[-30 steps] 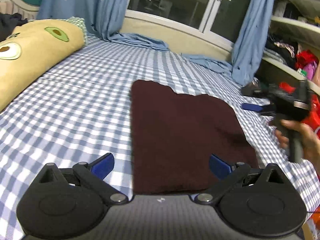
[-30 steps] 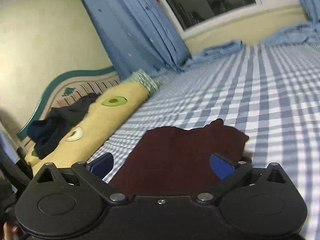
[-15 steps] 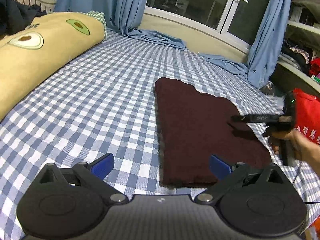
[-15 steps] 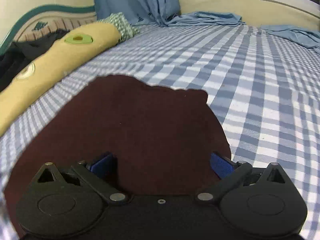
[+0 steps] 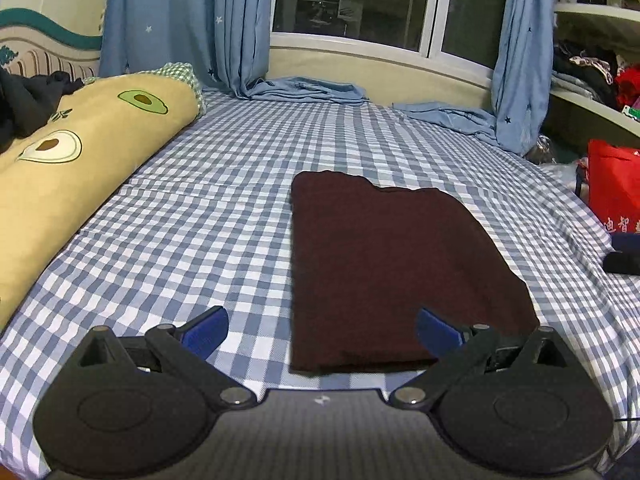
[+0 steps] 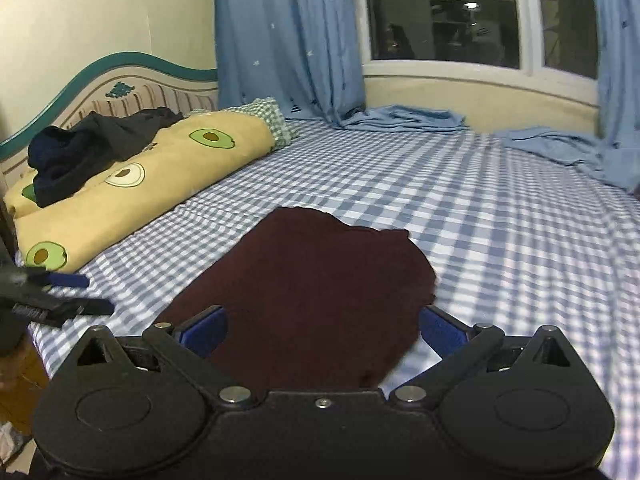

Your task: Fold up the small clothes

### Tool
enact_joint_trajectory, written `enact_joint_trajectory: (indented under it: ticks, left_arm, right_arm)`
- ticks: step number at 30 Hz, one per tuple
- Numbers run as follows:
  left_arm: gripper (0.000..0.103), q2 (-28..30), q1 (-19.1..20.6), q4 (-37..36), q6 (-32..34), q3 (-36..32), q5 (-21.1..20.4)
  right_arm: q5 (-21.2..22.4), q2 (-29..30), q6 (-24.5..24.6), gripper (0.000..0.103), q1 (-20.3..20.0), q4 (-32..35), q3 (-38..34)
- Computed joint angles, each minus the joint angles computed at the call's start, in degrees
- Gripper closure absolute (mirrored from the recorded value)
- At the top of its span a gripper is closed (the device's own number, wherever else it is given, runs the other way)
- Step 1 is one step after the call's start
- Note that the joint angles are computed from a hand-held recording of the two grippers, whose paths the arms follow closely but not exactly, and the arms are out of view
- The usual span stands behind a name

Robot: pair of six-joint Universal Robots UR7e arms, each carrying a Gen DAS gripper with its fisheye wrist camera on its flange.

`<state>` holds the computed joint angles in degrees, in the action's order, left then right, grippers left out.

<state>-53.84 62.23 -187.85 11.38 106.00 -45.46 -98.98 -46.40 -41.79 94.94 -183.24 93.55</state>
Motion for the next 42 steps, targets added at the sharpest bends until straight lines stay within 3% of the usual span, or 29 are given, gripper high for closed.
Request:
enact_joint_trajectory:
  ticks: [5, 8, 12, 17, 22, 26, 42]
  left_arm:
    - [0.001, -0.19, -2.51, 0.11, 0.17, 2.26, 4.63]
    - [0.001, -1.39, -3.75, 1.90, -1.39, 4.16, 6.17]
    - [0.001, -3.15, -5.13, 3.38, -5.05, 6.85, 6.70]
    - [0.001, -4.15, -6.09, 2.52, -9.18, 9.27, 6.60]
    - [0.001, -3.54, -6.89, 0.94, -8.31, 10.04, 8.80]
    - [0.001, -2.87, -7.25, 0.49, -6.58, 9.86, 10.11]
    - [0.001, -1.15, -4.81, 2.40, -5.37, 7.40, 8.36]
  right_arm:
    - [-1.07, -2.84, 2.75, 0.001, 0.67, -8.14, 9.34]
    - [-3.06, -2.80, 1.92, 0.001, 1.75, -12.48, 12.64]
    - [-5.08, -3.27, 0.15, 0.001, 2.50, -14.40, 15.90]
    - [-4.55, -4.06, 2.92, 0.001, 2.15, -15.09, 18.19]
    - [-4.45, -3.97, 5.41, 0.001, 1.93, -15.16, 18.55]
    - [-5.86, -3.17, 4.69, 0.001, 2.20, -16.11, 17.86]
    - [-8.98, -0.19, 4.88, 0.001, 2.69, -15.22, 14.01]
